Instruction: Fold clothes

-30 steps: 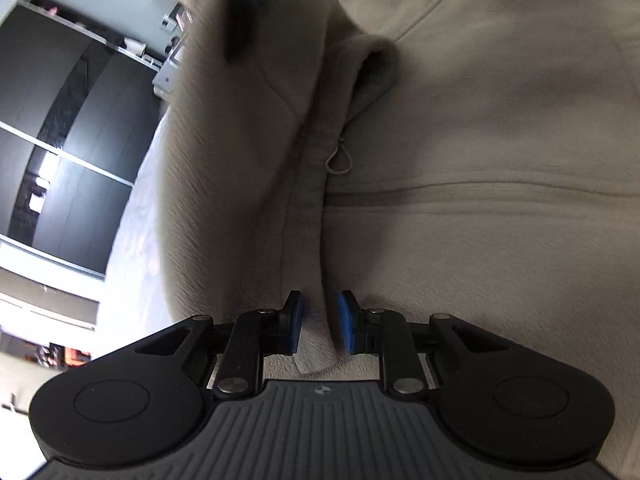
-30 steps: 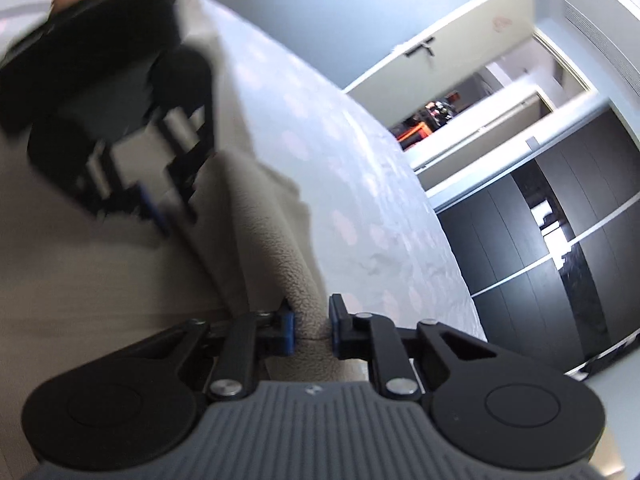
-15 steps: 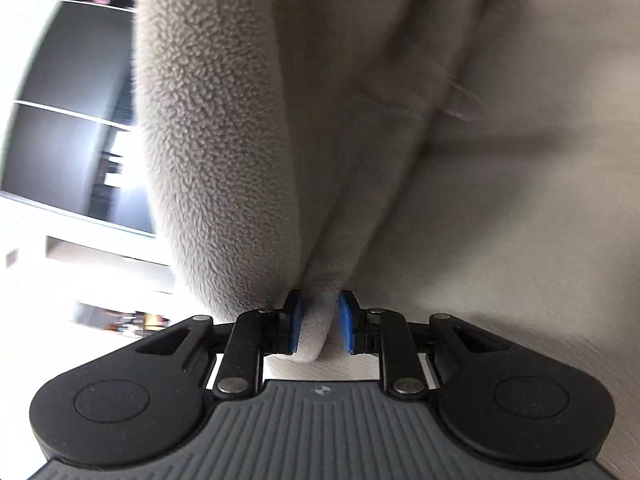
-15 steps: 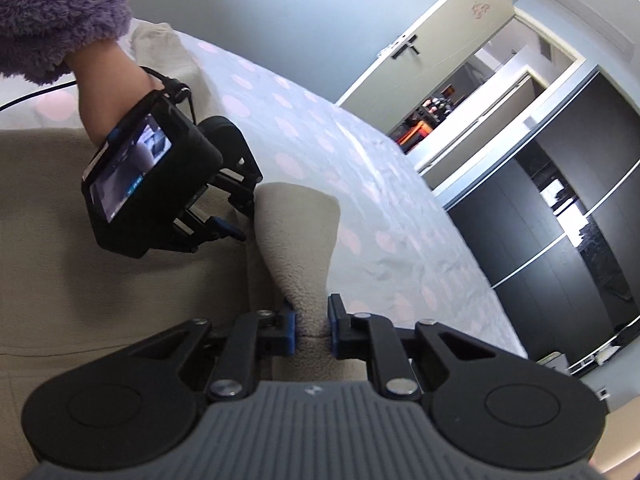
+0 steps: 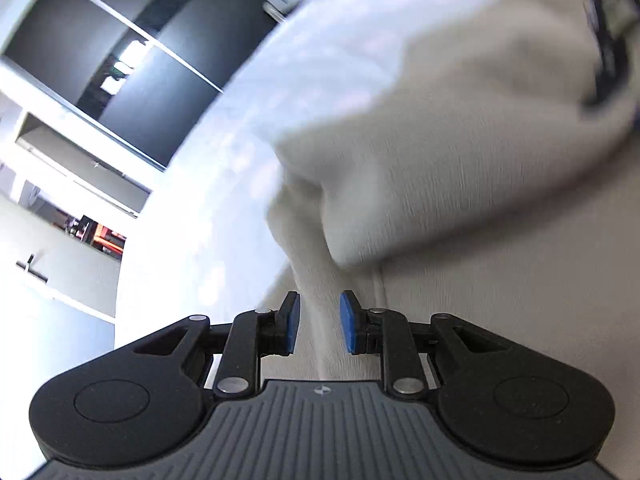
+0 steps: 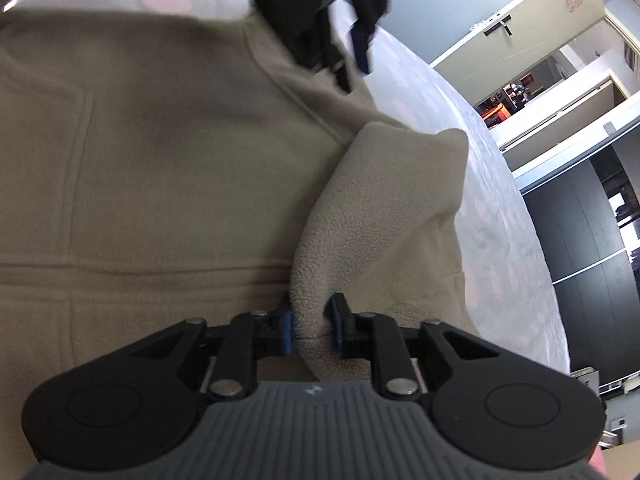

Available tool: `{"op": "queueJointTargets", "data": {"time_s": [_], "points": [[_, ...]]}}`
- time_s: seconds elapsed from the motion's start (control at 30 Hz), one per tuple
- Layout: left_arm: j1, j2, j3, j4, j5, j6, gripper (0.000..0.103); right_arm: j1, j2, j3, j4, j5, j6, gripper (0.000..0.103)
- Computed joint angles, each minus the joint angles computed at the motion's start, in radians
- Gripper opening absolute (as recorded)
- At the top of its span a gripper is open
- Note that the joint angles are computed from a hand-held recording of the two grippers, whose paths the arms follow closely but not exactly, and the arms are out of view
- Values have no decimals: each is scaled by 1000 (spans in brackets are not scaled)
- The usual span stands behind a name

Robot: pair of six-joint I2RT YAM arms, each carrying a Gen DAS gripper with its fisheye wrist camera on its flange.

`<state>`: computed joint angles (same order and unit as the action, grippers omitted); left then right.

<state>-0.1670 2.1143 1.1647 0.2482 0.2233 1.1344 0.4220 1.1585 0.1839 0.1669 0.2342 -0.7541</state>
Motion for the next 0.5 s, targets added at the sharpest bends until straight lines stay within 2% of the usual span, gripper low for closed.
{"op": "queueJointTargets", "data": {"time_s": [0.07, 0.13, 0.17, 0.23, 0.27, 0.37, 0.4, 0.43, 0.5], "points": [[-16, -49, -17, -22, 39, -34, 25, 14, -92, -17, -71, -3, -9, 33], [-31, -98, -47, -42, 86, -36, 31, 0, -181, 13, -179, -45, 9, 57], [-41, -121, -64, -51, 108, -27, 33, -30, -254, 24, -257, -84, 5, 59], [-63, -159, -92, -73, 146, -1, 44, -108, -379, 39, -399, -146, -28, 59], [-68, -176, -114, -81, 168, 19, 45, -162, -432, 46, -464, -176, -55, 59], [-94, -235, -187, -109, 211, 77, 45, -362, -528, 66, -615, -282, -136, 54], [-113, -246, -207, -113, 212, 86, 46, -434, -542, 72, -647, -313, -165, 45], [-136, -256, -248, -96, 208, 93, 48, -493, -543, 72, -658, -329, -182, 30], [-169, -273, -274, -124, 196, 110, 49, -577, -537, 62, -649, -348, -196, 21]]}}
